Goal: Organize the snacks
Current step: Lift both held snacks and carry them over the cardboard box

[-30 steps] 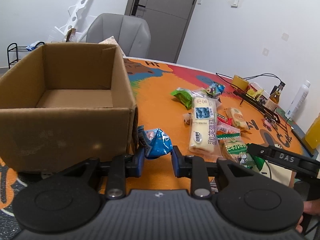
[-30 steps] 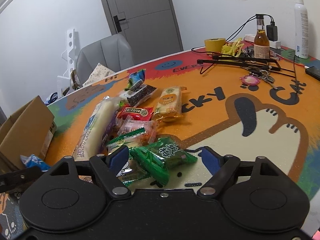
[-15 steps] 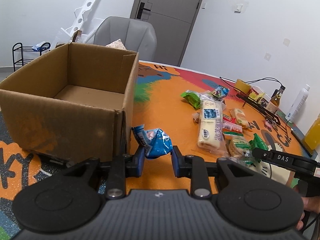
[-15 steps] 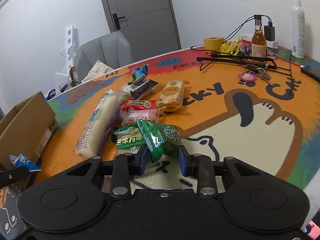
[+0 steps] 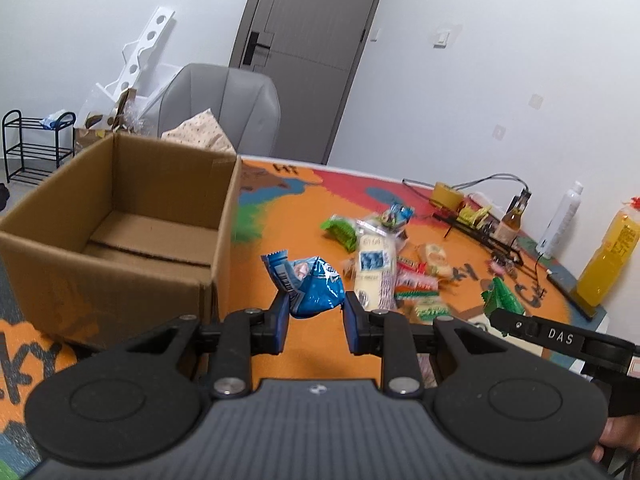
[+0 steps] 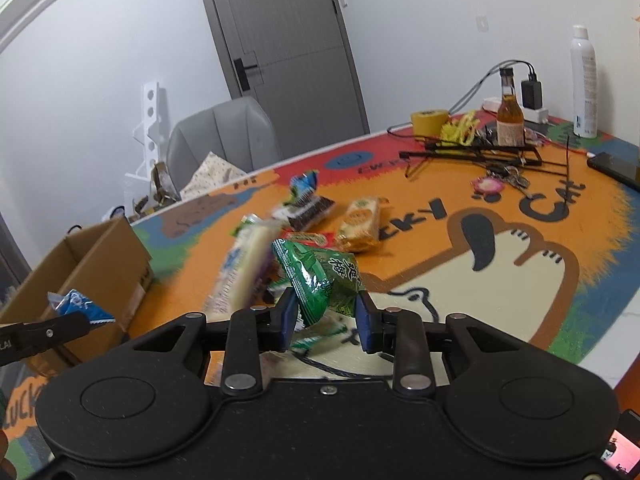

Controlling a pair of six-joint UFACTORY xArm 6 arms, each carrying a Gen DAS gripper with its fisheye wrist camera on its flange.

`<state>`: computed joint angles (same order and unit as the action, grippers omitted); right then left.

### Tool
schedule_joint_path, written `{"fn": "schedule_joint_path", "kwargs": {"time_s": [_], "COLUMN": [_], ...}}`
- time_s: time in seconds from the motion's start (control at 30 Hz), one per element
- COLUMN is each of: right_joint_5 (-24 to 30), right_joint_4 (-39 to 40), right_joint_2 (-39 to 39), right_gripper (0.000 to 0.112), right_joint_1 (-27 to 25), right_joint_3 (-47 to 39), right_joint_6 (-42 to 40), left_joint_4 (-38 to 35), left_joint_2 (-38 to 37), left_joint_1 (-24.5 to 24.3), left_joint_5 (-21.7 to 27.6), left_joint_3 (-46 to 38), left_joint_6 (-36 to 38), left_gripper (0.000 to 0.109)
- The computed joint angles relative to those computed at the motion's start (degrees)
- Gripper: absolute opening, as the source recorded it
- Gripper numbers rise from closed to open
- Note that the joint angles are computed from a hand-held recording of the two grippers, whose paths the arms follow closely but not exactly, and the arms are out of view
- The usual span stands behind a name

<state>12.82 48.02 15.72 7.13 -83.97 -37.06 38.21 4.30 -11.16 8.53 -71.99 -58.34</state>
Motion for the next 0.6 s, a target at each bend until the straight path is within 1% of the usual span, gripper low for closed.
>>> {"fn": "schedule_joint_path", "kwargs": {"time_s": [0.2,0.33,0.4,0.53,0.6], "right_joint_5": [-0.72,-0.92,-1.31,-1.73,-2.13], "right_joint_4": [2.8,2.7,2.78,2.61,2.22], "right_joint_2": [-0.68,-0.42,-0.36,0.22,0.4], "right_gripper": [0.029,0.029,0.029,0.029,0.029], "right_joint_1": [1.59,2.76,3.41,4.77,5.62], "right_joint_3": [-0.78,-1.81,-2.11,-3.41,-3.88], "right_joint_6": [-2.34,-2.55,-2.65,-2.28,-1.85], "left_joint_4": [-0.65,-1.37,-4.09,-6.48,-9.47], "left_joint_2": [-0.56,-0.74,-0.71,-0.75,-0.64], "left_joint_1": [1.01,2.0,2.36,3.28,3.68], "left_joint_5": [-1.59,-2.76,-3.25,-4.09,-4.6], "left_joint_3": [-0.51,-0.78,-0.9,-1.2,-1.31], "left_joint_6": [2.05,3.42,6.22,9.6,12.94], "left_gripper": [0.027,0.027,0.027,0.027,0.027]}}
